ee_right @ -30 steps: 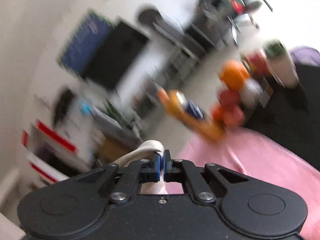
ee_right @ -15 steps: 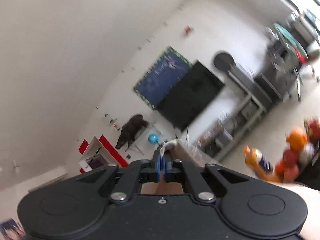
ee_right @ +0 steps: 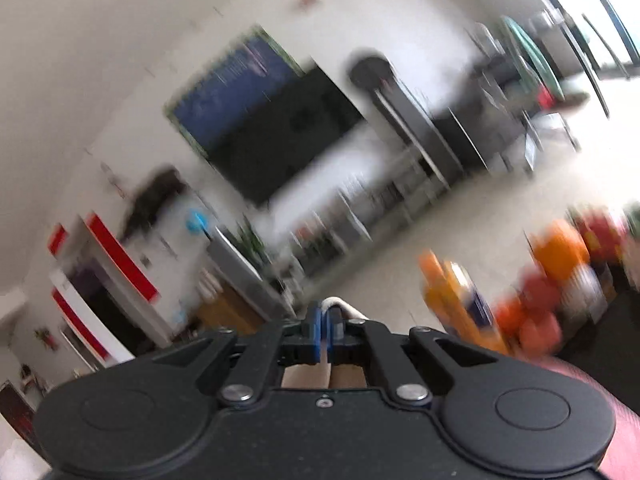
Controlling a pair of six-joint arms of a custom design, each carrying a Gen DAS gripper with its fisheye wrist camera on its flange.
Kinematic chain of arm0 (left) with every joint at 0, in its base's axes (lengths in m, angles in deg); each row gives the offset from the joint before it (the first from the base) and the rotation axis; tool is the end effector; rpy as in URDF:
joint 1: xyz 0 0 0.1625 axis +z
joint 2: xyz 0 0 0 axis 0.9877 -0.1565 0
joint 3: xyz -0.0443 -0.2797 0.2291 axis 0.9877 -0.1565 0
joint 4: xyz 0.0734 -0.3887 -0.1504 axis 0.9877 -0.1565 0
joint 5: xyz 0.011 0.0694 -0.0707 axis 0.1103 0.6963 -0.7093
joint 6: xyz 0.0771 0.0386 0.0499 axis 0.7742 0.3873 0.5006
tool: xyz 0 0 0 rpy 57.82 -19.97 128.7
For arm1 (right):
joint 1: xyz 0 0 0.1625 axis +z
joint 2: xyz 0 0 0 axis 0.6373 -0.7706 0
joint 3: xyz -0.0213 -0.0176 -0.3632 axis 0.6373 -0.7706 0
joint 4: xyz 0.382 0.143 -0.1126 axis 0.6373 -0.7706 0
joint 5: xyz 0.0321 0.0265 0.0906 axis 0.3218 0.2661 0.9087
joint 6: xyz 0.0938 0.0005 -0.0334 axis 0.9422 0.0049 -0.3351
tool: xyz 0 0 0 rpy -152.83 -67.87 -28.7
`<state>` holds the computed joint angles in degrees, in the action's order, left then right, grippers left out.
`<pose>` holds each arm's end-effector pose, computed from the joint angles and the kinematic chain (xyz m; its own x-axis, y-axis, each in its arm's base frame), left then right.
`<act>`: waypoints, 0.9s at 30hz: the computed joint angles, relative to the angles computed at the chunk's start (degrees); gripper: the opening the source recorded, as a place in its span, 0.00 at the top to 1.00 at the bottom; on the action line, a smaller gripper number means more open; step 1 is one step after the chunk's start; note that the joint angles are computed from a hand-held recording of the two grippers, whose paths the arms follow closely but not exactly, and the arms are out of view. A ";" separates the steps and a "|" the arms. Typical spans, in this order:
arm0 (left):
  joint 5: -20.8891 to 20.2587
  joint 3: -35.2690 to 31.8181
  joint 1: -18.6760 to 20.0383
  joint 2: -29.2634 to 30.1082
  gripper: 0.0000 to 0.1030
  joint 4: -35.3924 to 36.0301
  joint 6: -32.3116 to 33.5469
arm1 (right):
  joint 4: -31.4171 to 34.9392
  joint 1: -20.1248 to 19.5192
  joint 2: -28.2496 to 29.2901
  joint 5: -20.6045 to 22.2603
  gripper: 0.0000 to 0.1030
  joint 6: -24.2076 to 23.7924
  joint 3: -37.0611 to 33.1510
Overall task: Fold clothes
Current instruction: 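Lift the sweatshirt high with both tools and shake it out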
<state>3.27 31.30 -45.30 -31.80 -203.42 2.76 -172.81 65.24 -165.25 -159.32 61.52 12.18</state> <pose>-0.3594 -0.5136 0.4286 -0.9878 0.1036 -0.1160 0.1371 0.2272 -0.9642 0.2486 -0.5251 0.5292 -0.9959 0.0087 0.0902 -0.0877 0.1592 -0.9833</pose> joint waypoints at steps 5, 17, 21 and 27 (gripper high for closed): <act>-0.05 6.28 0.06 -2.55 0.97 -2.10 -0.74 | -5.31 -3.24 -4.07 7.04 0.97 -1.95 4.96; -0.20 27.68 14.97 -1.15 0.97 9.57 -27.56 | 4.62 -21.19 -4.46 3.56 0.97 5.90 23.48; 0.45 27.11 16.07 0.14 0.97 12.40 -29.62 | 9.68 -22.11 -3.26 -0.42 0.97 6.45 24.73; 0.78 28.98 13.04 -2.59 0.97 11.53 -28.81 | 4.38 -18.78 -2.49 -4.50 0.98 1.33 25.22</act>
